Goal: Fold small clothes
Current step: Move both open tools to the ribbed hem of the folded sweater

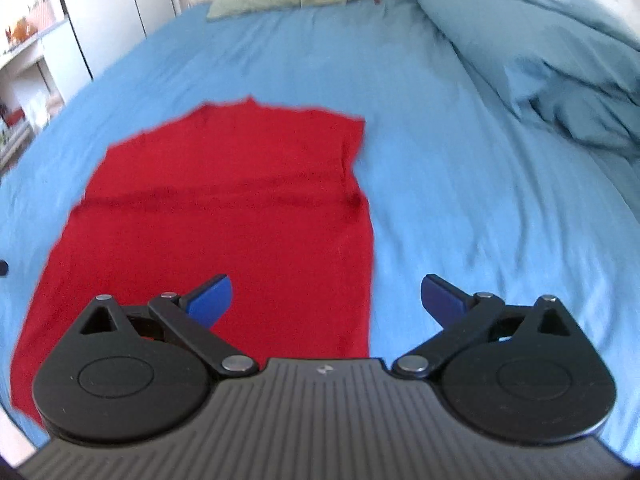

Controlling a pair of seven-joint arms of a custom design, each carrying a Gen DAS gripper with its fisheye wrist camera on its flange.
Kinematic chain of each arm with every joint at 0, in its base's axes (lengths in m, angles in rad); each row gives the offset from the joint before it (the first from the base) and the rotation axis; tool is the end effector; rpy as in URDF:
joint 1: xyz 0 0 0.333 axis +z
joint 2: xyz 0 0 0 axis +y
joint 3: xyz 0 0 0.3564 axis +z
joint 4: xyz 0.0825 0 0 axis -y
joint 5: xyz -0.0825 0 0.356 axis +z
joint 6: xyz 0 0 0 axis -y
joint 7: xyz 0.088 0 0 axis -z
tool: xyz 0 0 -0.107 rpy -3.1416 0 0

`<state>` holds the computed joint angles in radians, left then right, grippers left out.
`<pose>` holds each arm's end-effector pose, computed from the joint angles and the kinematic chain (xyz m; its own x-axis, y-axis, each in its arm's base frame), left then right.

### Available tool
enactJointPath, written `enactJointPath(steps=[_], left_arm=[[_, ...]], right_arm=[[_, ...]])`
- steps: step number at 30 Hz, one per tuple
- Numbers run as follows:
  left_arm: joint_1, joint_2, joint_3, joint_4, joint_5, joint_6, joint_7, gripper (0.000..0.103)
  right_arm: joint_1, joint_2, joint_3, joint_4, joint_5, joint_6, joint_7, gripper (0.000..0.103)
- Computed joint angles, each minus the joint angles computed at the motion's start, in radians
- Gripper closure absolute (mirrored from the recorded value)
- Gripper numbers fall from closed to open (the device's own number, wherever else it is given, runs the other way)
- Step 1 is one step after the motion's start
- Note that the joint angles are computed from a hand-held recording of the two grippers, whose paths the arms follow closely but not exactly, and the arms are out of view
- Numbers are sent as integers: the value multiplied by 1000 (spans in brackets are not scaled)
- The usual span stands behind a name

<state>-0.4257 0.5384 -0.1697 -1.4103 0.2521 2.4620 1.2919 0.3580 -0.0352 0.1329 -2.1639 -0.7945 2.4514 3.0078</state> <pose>0.6324 -0.3904 0.4961 -0.4094 -0.9123 -0.0074 -0.7830 0.3555 -0.5105 0.4699 0.2518 0.4999 -0.3765 -0.9257 -0.0362 -0.7189 0.3166 -0.6188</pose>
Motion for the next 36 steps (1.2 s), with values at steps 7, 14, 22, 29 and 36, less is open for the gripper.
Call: enactJointPath(steps=[7,14,22,29,36], left_arm=[[-8,-123,4,-239,35,103,-85,5],[-9,-202,9,-434,108,233,-172,10],[-44,-242,54,-576,259,370,-357,32],[-39,-284,60,-658,329,465,-495,44],[-39,-304,73,-702,349,527,-561,51]], right_arm=[[36,-60,48,-100,29,-24,84,0],[43,-100,85,-199,-45,38,224,0],[87,-89,118,-231,-90,-5,281,0],[136,-92,148,-218,-110,-88,417,0],[167,-55,138,-190,-69,-87,452,18]])
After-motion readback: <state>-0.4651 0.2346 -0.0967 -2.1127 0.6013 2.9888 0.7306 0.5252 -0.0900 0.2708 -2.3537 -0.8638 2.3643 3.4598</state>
